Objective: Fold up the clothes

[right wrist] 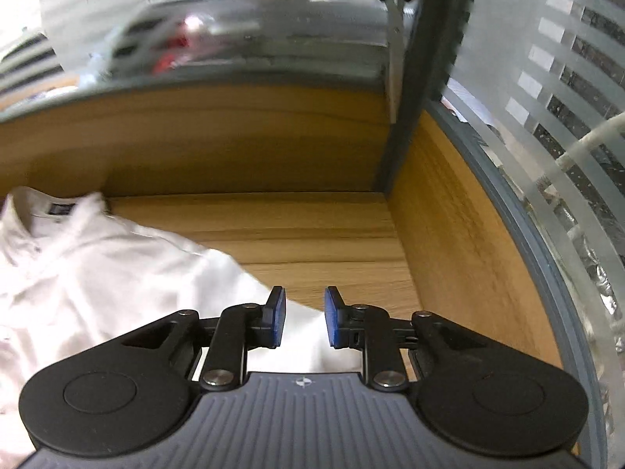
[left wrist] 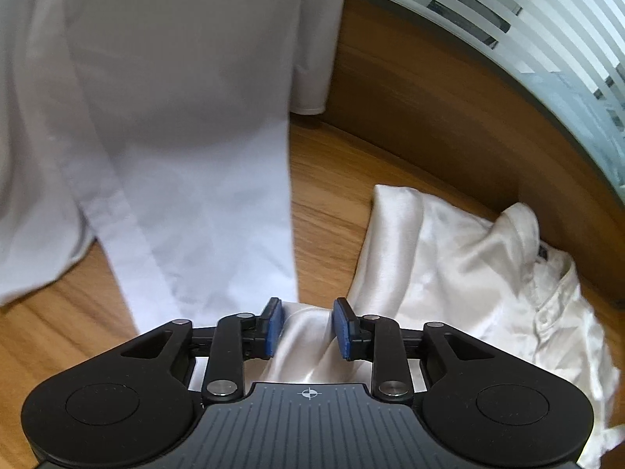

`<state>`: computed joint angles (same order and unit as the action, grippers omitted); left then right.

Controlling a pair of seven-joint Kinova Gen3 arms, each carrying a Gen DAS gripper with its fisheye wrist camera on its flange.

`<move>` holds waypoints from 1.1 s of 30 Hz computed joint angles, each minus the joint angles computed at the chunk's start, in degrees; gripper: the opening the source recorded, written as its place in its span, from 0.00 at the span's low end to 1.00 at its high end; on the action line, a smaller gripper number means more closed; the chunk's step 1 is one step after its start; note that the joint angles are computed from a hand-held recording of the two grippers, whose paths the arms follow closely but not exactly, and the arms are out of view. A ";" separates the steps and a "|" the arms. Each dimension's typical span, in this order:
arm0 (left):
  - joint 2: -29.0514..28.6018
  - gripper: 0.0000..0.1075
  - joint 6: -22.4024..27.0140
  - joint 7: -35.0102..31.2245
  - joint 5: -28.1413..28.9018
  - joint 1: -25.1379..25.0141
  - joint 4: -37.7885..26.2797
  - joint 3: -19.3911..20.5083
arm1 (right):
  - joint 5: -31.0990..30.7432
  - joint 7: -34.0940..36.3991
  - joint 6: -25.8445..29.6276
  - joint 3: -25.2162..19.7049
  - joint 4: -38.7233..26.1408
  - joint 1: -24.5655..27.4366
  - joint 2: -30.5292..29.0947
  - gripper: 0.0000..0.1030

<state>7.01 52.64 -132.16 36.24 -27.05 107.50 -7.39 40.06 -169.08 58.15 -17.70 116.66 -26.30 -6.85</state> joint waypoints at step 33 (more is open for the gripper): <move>-10.88 0.06 -7.43 -18.49 9.68 17.69 11.29 4.28 | -7.30 -7.61 5.98 -4.75 -3.77 -8.38 0.31 0.26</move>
